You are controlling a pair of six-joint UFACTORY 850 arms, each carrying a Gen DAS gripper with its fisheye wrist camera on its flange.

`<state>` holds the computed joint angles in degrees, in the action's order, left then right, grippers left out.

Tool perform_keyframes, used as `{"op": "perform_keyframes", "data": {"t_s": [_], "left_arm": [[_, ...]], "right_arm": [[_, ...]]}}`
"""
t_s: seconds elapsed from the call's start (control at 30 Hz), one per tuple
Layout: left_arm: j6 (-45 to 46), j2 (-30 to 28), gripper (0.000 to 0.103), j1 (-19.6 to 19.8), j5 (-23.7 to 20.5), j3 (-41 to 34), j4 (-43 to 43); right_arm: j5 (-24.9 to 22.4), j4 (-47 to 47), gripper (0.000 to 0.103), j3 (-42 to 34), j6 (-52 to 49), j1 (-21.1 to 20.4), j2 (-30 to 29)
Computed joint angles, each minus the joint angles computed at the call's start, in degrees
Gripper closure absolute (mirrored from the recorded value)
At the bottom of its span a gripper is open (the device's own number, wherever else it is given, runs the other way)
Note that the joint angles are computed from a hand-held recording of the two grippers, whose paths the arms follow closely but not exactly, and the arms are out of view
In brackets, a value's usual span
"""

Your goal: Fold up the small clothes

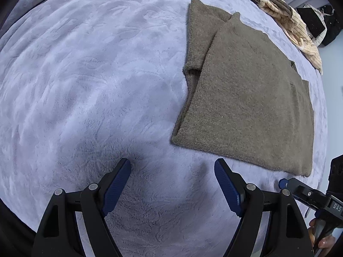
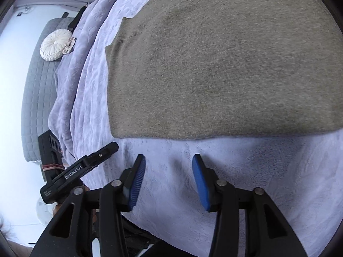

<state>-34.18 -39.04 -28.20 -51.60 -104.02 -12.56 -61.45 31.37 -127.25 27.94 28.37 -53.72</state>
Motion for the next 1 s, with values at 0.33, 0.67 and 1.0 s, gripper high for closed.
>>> {"op": "perform_keyframes", "data": {"t_s": [0.33,0.67,1.0], "left_arm": [[0.0,-2.1,0.023,-0.1,-1.5,-2.9,0.9],[4.9,-0.3,0.023,2.0,5.6,1.9,-12.4],[23.6,2.5,0.023,5.6,11.6,10.4,-40.6]], "right_arm": [[3.0,4.5,0.051,1.1,-1.4,0.5,-0.9],[9.8,12.8,0.051,5.6,-3.0,0.6,-0.4],[19.7,23.5,0.051,7.4,-4.3,1.1,-1.9]]}}
